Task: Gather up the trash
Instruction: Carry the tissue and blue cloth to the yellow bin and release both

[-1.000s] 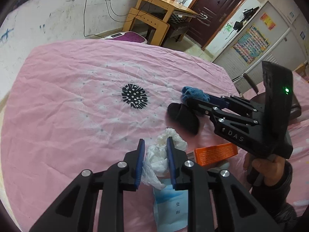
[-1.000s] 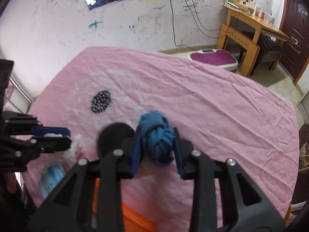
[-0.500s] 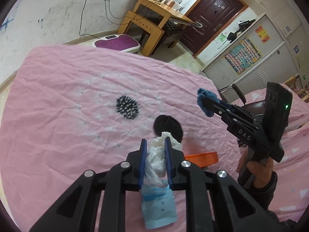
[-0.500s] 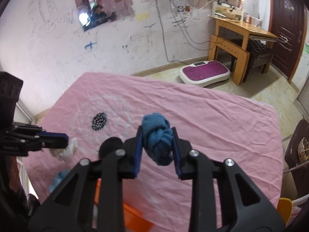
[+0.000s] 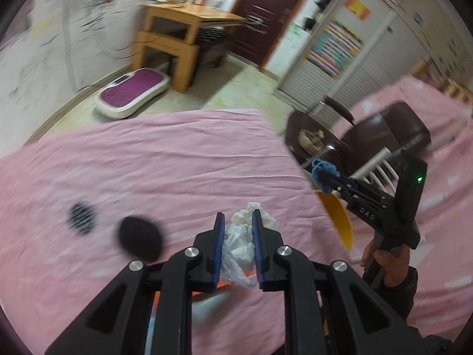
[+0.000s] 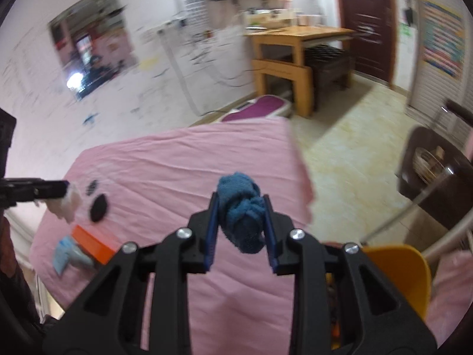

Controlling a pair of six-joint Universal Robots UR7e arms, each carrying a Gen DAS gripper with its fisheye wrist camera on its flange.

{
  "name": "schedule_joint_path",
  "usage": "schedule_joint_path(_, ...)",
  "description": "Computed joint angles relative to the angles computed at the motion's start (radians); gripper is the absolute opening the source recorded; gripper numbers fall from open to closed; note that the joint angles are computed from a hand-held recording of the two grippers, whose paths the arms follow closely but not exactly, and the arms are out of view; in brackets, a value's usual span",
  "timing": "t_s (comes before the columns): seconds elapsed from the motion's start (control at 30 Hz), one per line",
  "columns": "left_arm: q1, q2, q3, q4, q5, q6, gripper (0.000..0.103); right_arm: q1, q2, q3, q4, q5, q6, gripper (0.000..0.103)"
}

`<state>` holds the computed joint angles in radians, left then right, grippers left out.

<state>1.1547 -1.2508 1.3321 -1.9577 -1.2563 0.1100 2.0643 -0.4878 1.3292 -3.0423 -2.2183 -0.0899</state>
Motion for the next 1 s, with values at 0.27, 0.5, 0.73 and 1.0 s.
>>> schedule_joint_path(0.27,-0.096,0.094,0.027,0.006,-0.027,0.016,0.015,-0.063,-0.188,0.303,-0.169,-0.084,0.074,0.027)
schedule_joint_path(0.5,-0.145,0.181,0.048,0.002,-0.07,0.003,0.015,-0.136,-0.284,0.476,-0.277,-0.056,0.097,0.027)
schedule_joint_path(0.73,-0.17,0.29,0.066,-0.036,-0.081,-0.033,0.015,-0.209,-0.32,0.556,-0.311,0.013,0.145,0.027)
schedule_joint_path(1.0,-0.177,0.367,0.053,-0.05,-0.083,-0.058,0.069,-0.254,-0.335,0.602,-0.345,0.053,0.186,0.057)
